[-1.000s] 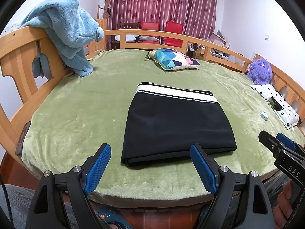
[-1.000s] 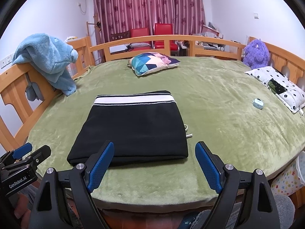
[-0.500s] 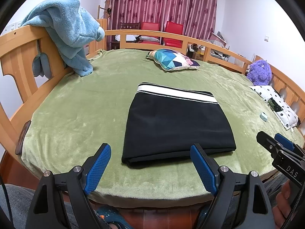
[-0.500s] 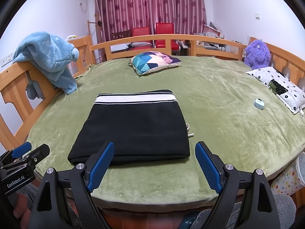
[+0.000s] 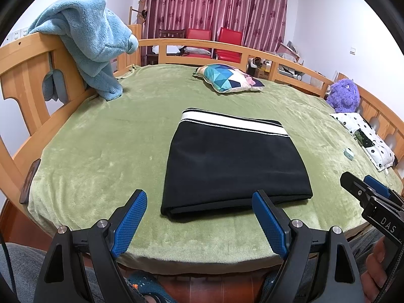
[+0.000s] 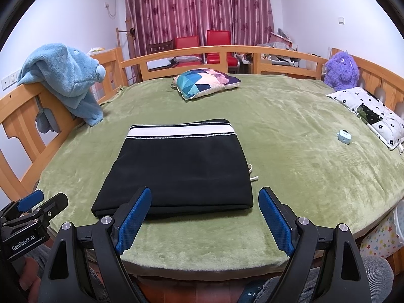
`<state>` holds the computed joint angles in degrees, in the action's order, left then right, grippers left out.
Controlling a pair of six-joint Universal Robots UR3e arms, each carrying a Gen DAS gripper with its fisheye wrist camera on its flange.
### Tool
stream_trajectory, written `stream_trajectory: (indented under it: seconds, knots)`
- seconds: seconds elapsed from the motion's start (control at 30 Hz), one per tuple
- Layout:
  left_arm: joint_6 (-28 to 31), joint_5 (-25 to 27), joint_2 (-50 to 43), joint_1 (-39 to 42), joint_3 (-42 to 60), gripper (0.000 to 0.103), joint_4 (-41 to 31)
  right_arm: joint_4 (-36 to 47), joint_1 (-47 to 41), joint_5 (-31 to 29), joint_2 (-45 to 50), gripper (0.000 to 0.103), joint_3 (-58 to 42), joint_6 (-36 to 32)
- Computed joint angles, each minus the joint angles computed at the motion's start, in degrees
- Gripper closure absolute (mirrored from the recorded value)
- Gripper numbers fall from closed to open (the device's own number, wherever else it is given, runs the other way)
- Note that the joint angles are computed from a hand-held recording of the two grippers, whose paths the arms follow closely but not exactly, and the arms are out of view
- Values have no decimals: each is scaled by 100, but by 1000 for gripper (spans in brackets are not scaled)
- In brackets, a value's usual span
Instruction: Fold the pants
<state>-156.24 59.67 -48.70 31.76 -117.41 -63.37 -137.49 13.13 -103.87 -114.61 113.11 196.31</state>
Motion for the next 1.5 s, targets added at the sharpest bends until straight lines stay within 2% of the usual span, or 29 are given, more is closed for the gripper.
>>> stream_trajectory:
  seconds: [0.37, 0.43, 0.57, 0.7, 0.87, 0.97, 1.1, 1.27, 1.5]
  knots:
    - [214, -264, 158, -71, -3, 18, -268, 51, 219, -187, 198, 17, -164, 52]
    - [563, -500, 165, 55, 154, 18, -738, 113, 210, -154, 203, 17, -187, 12]
    - [1541, -1132, 206, 583, 709, 18, -2296, 367, 117, 72, 18, 17, -223, -132]
    - [2199, -1361, 376, 978, 1093, 18, -3352, 508, 200, 21, -107, 17, -284, -183]
    - [2382, -1235, 623, 1047, 1191, 18, -3682, 677, 312, -85, -268, 17, -339, -200]
    - [2832, -1347, 708, 1415, 1412, 18, -4332, 807, 280, -16, -423, 17, -368, -206]
    - [3077, -1380, 816, 1675, 1592, 18, -4787, 972, 236, 44, -575, 17, -395, -172]
    - [3172, -1404, 827, 1801, 1715, 18, -4989, 1077, 136, 129, -697, 17, -408, -199]
    - [2692, -1234, 680, 1533, 1562, 18, -4338, 1164, 3, 227, -695, 17, -472, -242]
